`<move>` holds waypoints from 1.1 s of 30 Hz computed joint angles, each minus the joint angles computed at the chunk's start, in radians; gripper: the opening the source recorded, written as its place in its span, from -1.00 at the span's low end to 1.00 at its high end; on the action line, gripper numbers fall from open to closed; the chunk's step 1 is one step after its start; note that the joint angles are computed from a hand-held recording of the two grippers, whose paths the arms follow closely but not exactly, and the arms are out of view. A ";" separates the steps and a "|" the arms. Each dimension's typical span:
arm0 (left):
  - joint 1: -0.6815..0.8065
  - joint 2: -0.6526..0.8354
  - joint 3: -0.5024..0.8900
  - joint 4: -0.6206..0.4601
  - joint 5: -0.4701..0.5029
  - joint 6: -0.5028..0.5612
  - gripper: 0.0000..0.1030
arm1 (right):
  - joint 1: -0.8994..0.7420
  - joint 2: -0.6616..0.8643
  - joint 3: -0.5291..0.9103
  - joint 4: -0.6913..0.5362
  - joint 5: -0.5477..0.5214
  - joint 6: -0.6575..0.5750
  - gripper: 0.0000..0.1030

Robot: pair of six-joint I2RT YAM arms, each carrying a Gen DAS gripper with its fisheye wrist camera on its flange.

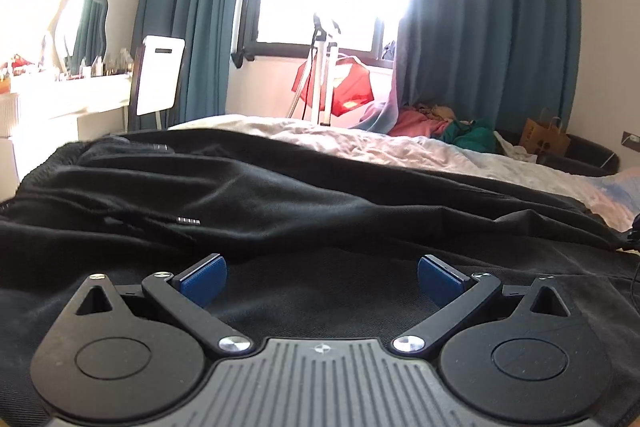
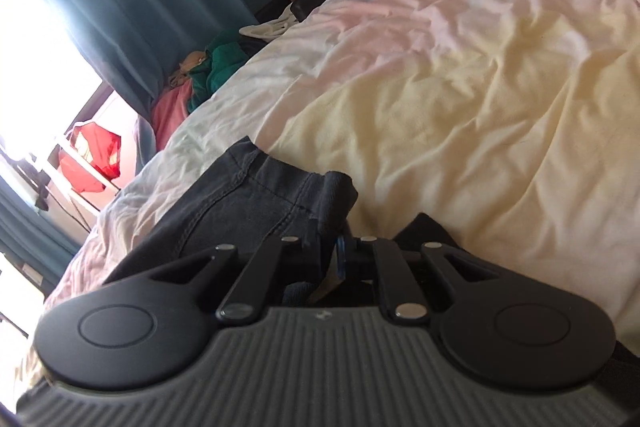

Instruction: Fold clothes

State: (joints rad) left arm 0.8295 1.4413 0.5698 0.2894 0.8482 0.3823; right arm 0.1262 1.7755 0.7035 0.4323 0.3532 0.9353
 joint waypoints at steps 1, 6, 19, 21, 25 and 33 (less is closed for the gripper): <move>0.019 -0.030 -0.001 -0.029 0.025 0.008 1.00 | 0.012 -0.025 -0.007 -0.037 0.014 -0.003 -0.72; 0.124 -0.151 0.023 -0.200 0.152 0.054 1.00 | 0.134 -0.247 -0.087 -0.247 0.135 0.004 -0.72; 0.461 -0.237 0.242 -0.889 0.405 0.514 1.00 | 0.906 -0.460 0.120 -0.755 0.509 0.083 -0.62; 0.504 -0.145 0.348 -1.074 0.388 0.630 1.00 | 0.947 -0.445 0.146 -0.812 0.534 0.108 -0.25; 0.537 0.023 0.546 -1.134 0.269 0.534 1.00 | 0.982 -0.431 0.180 -0.957 0.593 0.199 0.28; 0.501 0.308 0.920 -1.098 0.034 0.173 1.00 | 0.941 -0.489 0.121 -1.087 0.602 0.384 0.56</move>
State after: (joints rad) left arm 1.3307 1.7493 1.4894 -0.8090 0.8822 0.5557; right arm 1.0671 1.2866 0.8246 -0.6546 0.9548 1.3195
